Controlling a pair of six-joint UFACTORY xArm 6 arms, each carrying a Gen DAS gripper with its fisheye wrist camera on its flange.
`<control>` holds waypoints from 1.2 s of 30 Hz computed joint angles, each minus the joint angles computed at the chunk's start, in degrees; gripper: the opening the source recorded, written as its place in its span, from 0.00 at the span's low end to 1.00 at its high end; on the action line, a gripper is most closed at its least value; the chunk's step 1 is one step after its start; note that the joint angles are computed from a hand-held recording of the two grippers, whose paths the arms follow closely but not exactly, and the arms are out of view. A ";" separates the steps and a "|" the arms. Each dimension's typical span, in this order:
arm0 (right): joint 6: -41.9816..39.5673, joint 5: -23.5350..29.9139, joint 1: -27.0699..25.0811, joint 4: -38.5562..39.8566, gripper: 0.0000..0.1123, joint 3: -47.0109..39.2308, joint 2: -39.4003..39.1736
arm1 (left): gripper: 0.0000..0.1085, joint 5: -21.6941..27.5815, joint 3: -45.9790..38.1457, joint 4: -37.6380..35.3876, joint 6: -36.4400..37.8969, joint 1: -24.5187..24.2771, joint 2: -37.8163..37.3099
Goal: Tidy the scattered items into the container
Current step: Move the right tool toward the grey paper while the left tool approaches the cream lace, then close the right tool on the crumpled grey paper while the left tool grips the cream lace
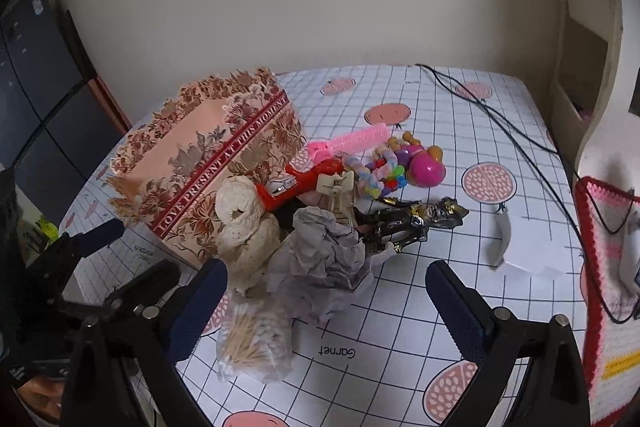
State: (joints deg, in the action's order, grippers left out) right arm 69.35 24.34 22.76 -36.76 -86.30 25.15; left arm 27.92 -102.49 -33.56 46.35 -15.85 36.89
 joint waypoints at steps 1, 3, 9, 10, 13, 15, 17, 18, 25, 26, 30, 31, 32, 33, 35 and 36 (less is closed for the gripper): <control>0.45 -0.49 -0.09 -0.38 0.90 0.22 -0.14 | 0.94 -0.02 1.68 -2.56 2.45 0.07 -1.36; 1.12 -1.41 -0.44 -0.62 0.90 0.29 -0.10 | 0.94 1.04 2.82 -3.59 3.29 0.14 -2.29; -4.22 -1.83 -1.06 6.47 0.83 -1.21 2.54 | 0.93 4.40 -0.41 -0.19 -3.33 0.18 0.81; -4.51 -1.81 -1.07 6.87 0.83 -1.66 3.14 | 0.93 4.61 -1.49 0.91 -4.66 0.13 1.73; -6.54 -2.56 -1.30 9.59 0.82 -2.71 4.75 | 0.89 7.96 -5.93 1.99 -8.76 0.48 4.85; -7.96 -2.69 -1.42 11.28 0.80 -3.60 5.86 | 0.89 10.00 -7.75 2.14 -10.45 0.68 6.12; -10.08 -2.63 -1.41 13.68 0.78 -4.80 7.08 | 0.89 10.34 -8.64 2.20 -10.94 0.47 7.06; -11.00 -2.71 -1.45 14.80 0.77 -5.26 7.60 | 0.89 9.72 -8.94 3.06 -11.56 0.22 7.56; -14.47 -3.51 -1.60 19.52 0.69 -7.91 10.39 | 0.88 12.26 -13.73 4.28 -15.14 0.31 11.36; -14.83 -3.78 -1.63 20.21 0.68 -8.17 10.76 | 0.88 12.68 -14.51 4.40 -15.59 0.34 11.90; -14.99 -5.15 -1.82 22.22 0.62 -8.21 11.54 | 0.88 13.94 -16.58 4.40 -17.48 0.62 13.60; -14.98 -5.63 -1.87 22.63 0.60 -8.03 11.61 | 0.87 14.09 -16.80 4.23 -17.70 0.69 13.78; -14.91 -5.85 -1.89 22.70 0.56 -7.94 11.64 | 0.86 14.16 -17.08 4.09 -17.90 0.74 14.00; -14.93 -6.07 -1.90 22.76 0.54 -7.82 11.66 | 0.82 13.95 -17.01 3.96 -18.13 0.78 14.02; -14.48 -6.43 -1.84 21.97 0.51 -7.66 11.69 | 0.78 13.87 -16.89 3.27 -17.92 0.93 14.00; -14.13 -6.63 -1.82 21.49 0.50 -7.56 11.66 | 0.75 14.06 -17.35 2.67 -17.87 1.10 14.27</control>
